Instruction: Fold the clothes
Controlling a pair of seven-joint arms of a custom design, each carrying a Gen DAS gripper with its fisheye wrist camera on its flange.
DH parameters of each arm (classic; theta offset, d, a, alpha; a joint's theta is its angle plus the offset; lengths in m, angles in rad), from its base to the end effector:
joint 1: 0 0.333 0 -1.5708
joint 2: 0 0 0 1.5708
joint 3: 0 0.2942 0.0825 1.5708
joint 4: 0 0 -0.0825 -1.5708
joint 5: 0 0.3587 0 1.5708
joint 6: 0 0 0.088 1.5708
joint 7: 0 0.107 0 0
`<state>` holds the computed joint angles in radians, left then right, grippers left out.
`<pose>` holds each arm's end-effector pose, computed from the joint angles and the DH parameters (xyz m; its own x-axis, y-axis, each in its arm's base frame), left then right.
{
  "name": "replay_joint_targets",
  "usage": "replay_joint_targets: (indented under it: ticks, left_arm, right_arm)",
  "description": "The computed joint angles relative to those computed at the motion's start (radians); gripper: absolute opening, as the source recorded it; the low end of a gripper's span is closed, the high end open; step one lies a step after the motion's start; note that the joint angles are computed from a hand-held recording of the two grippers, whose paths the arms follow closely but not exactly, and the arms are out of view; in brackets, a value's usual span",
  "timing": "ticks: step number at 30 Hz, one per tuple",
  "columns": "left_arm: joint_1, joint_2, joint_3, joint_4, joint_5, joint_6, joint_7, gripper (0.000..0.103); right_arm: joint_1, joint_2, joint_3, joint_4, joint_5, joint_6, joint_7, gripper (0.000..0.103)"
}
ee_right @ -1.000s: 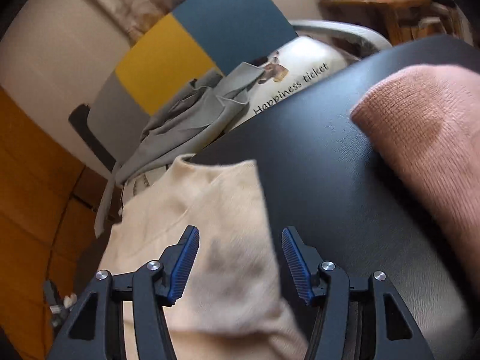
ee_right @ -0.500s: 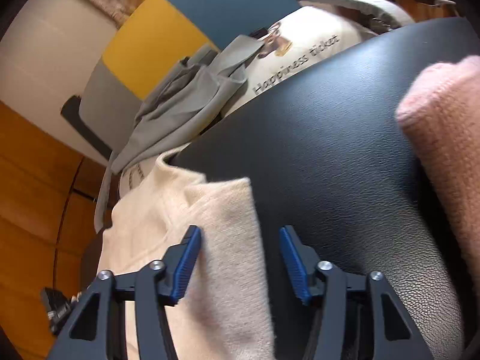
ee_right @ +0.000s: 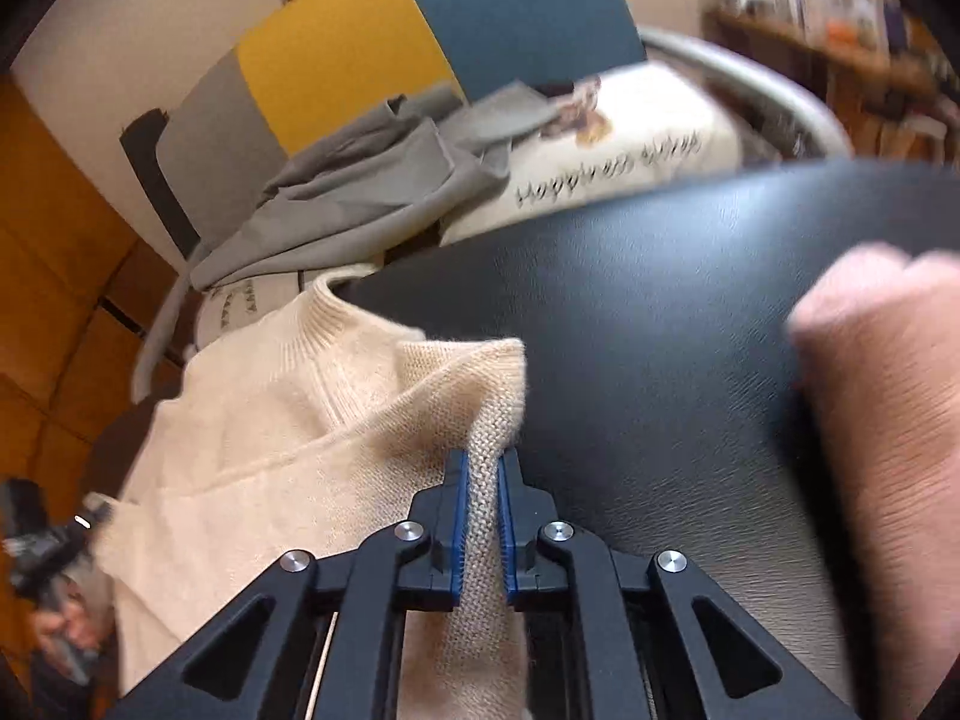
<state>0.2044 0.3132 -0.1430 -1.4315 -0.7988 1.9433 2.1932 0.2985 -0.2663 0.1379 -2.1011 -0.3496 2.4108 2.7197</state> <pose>0.6482 0.0050 0.5431 -0.4128 -0.7251 0.5512 -0.8617 0.1148 -0.4943 0.4537 0.2167 0.5818 -0.3897 -0.8715 -0.2976 -0.6897 0.4903 -0.5328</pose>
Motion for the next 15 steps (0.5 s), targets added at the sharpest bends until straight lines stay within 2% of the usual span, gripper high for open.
replay_joint_targets:
  ticks: [2, 3, 4, 6, 9, 11, 14, 15]
  left_arm:
    - [-0.02, -0.009, 0.0, -0.005, 0.034, 0.042, 0.006, 0.004]
    - [-0.034, -0.013, 0.001, -0.008, 0.061, 0.067, 0.005, 0.004]
    - [-0.066, -0.01, 0.009, -0.013, 0.142, 0.109, -0.013, 0.004]
    - [-0.076, 0.004, 0.015, -0.006, 0.192, 0.106, -0.051, 0.004]
    - [-0.065, -0.016, 0.015, -0.034, 0.179, 0.137, -0.08, 0.004]
    - [-0.051, -0.054, 0.011, -0.076, 0.14, 0.161, -0.059, 0.004]
    - [-0.029, -0.107, 0.017, -0.126, 0.088, 0.133, 0.002, 0.006]
    - [-0.024, -0.125, 0.022, -0.143, 0.071, 0.124, 0.022, 0.006]
  right_arm:
    - [-0.013, 0.008, 0.037, 0.047, -0.077, -0.135, 0.031, 0.009]
    - [-0.01, 0.011, 0.032, 0.045, -0.074, -0.147, 0.038, 0.009]
    - [-0.007, 0.014, 0.027, 0.042, -0.071, -0.16, 0.043, 0.009]
    - [-0.003, 0.022, 0.02, 0.039, -0.07, -0.169, 0.047, 0.009]
    - [0.0, 0.024, 0.018, 0.035, -0.085, -0.172, 0.062, 0.01]
    - [-0.001, 0.011, 0.023, 0.034, -0.104, -0.188, 0.091, 0.018]
    - [-0.004, -0.008, 0.033, 0.033, -0.136, -0.212, 0.134, 0.031]
    - [-0.005, -0.023, 0.05, 0.031, -0.177, -0.224, 0.157, 0.031]
